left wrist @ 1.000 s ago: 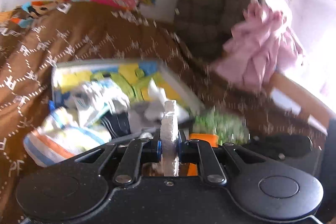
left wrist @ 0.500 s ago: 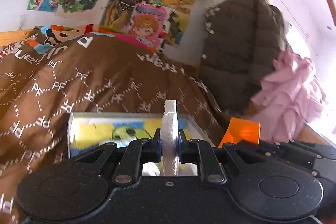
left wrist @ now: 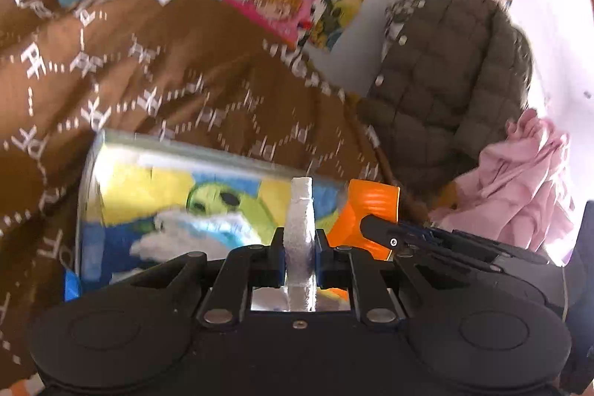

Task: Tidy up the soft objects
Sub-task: 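Lift the white strip and orange strap with both tools over the tray, then open both tools to drop the white strip and orange strap into the tray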

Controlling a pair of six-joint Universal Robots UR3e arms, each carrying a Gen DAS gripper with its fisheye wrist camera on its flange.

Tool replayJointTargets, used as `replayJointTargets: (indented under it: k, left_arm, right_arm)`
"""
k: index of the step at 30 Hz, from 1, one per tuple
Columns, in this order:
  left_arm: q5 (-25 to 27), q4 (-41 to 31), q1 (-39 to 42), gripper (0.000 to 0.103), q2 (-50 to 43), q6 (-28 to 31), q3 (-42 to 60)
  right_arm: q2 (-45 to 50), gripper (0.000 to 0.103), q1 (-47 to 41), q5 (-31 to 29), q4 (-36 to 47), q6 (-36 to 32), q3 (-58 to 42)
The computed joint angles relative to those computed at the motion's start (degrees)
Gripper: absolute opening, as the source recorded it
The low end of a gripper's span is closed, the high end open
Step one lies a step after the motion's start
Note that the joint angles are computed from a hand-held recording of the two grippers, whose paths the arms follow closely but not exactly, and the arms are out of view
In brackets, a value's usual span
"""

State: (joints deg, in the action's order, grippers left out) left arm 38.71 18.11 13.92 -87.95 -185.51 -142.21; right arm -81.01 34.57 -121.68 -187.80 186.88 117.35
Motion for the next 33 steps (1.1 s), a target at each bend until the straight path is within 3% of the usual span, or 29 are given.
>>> replayJointTargets:
  k: [4,9,12,18,21,24,26,30,33]
  left_arm:
    - [2.21,1.49,-1.73,0.015,-3.8,1.51,0.44]
    - [4.99,-2.15,-3.01,0.017,-4.35,1.69,2.19]
    - [5.32,-1.59,-2.56,0.018,-4.28,1.8,1.75]
    - [9.67,-2.11,-4.38,0.023,-2.67,2.22,2.4]
    - [14.01,-3.46,-6.86,0.037,-0.69,2.25,3.18]
    - [17.96,-4.68,-8.99,0.056,1.93,1.06,3.35]
    - [21.07,-5.09,-10.55,0.078,4.27,-0.75,2.99]
    - [26.16,-6.91,-13.53,0.08,11.87,-0.49,1.33]
    - [31.75,-8.35,-16.24,0.091,18.88,-0.52,0.03]
  right_arm:
    - [0.75,0.007,-0.46,-0.51,2.54,1.66,0.75]
    - [-0.94,0.009,-2.07,1.12,9.19,5.01,0.32]
    - [-1.17,0.012,-2.27,1.17,8.82,5.68,1.06]
    - [-2.45,0.034,-2.34,0.72,7.76,5.0,3.0]
    - [-4.88,0.039,-2.28,0.33,7.87,4.83,4.84]
    - [-8.1,0.05,-1.64,-1.1,6.42,4.93,7.79]
    - [-10.59,0.061,-1.59,-1.18,5.24,4.74,9.93]
    - [-15.53,0.071,1.04,-5.15,5.59,5.5,12.02]
    - [-20.12,0.085,5.17,-9.54,6.56,7.19,13.17]
